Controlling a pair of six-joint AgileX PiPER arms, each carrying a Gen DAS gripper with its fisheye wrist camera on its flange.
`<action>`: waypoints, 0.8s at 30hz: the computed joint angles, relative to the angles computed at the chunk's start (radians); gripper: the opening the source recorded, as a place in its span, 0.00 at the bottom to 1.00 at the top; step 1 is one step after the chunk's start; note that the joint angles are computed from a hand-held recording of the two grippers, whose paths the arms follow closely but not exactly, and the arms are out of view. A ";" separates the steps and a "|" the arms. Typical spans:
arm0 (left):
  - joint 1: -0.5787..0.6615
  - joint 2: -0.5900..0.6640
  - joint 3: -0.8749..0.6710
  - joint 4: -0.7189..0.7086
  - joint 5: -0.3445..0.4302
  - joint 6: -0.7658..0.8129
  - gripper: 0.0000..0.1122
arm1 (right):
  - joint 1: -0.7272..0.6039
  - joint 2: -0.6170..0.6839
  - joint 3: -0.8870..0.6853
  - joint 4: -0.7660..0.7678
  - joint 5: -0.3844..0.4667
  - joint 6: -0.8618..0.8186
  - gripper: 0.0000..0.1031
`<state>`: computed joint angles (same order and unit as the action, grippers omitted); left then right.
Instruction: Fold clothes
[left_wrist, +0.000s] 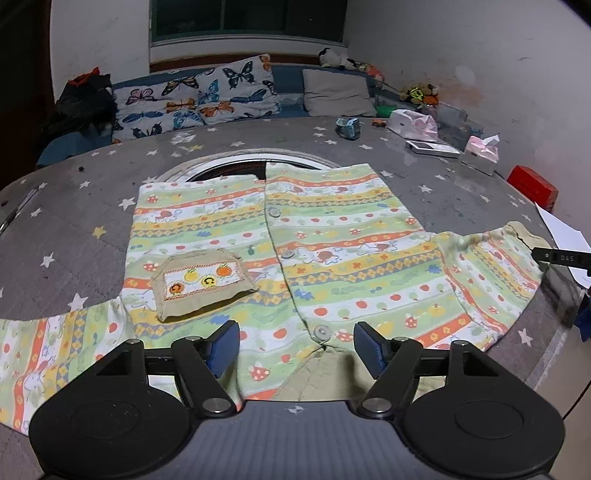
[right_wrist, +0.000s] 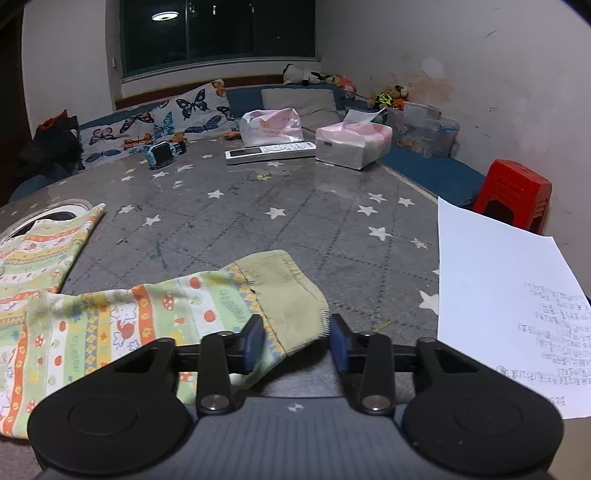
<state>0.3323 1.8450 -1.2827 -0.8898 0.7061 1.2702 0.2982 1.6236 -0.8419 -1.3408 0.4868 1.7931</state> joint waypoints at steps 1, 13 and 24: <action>-0.001 0.002 -0.002 0.004 -0.001 -0.010 0.66 | -0.002 -0.002 0.001 -0.004 -0.009 0.009 0.26; -0.001 0.006 -0.002 0.012 -0.015 -0.030 0.73 | 0.002 -0.071 0.010 -0.090 -0.077 0.151 0.08; 0.027 0.009 0.004 -0.011 -0.013 -0.013 0.73 | 0.064 -0.130 -0.131 0.078 -0.202 -0.113 0.07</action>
